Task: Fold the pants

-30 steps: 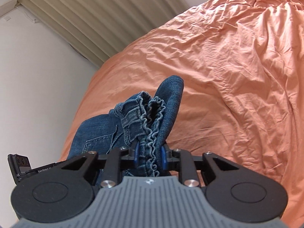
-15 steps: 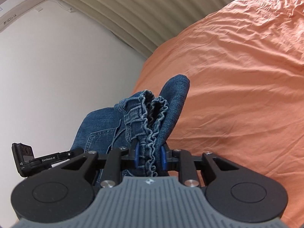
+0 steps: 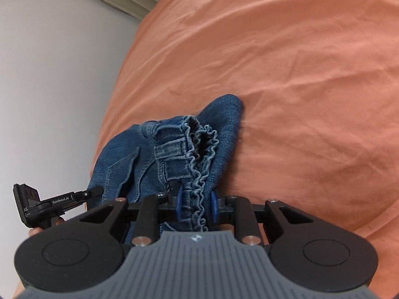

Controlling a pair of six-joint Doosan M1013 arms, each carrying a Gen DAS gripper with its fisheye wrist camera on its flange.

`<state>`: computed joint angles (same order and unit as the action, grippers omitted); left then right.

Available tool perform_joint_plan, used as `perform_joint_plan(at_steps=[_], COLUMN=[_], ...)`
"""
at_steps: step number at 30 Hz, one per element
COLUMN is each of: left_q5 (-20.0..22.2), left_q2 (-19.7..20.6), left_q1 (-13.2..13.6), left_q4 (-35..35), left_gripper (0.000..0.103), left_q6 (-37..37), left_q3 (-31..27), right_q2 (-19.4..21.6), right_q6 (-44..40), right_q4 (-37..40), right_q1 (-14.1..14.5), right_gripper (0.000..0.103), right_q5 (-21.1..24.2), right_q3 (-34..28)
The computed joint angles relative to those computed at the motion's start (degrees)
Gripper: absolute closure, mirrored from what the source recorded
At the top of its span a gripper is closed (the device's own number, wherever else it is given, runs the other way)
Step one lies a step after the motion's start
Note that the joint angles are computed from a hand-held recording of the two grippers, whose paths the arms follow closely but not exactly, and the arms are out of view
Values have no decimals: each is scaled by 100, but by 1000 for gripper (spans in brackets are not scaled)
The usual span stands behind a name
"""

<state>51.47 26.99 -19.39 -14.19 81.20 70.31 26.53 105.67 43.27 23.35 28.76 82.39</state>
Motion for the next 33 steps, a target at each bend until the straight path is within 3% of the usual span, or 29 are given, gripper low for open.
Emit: perform_joint_plan(at_steps=[4,6,8,11,13,15,17,21,23,26,28,29,33], left_q5=[-91,-225,-255,-362,-459,-566,-655,-770,-783,-749,-751,-790,-822], left_q2=[151,109,52,-127,-270,-420,-552,-746,-815,-923,-984,-1027,-1173], left_q1=[119,158,181,136,100,91,73,-11,-44,-70,-105,-126,-238], left_q4=[-348,-550,-635,-165,41,46,59,143,119,79,172,242,534], left_gripper=[67,66,64,58,58,57,58,58,58,58,58,58,58], left_q6=[68,166,213,219,351,497,522,551,570,618,596,581,566], left_q3=[37,158,209,321,439,605,752,957,1032,1146,1210,1269,1511], right_q2=[118,121,84,7,-76,-120,-49,312,517,482,397,310,-173], right_q6=[349,362,476,815,1191,1347,1399,1775,2109,2301,2376,2323,2086], right_q4=[155,117,-304,-1204,-2081,-2591,-3095,-4151,-4289,-4004,-4440,-4593,-4710], right_q1=[-16,1,40,139,252,339,429,511,462,381,479,545,790], right_gripper=[84,84,78,64,64,66,80,88,103,103,103,98,96], right_q5=[-74,-87,50,158,87,-157,-191,535,1022,968,1130,1088,469], right_q3=[45,50,-34,-238,-348,-426,-658,-1236,-1441,-1347,-1383,-1341,-717])
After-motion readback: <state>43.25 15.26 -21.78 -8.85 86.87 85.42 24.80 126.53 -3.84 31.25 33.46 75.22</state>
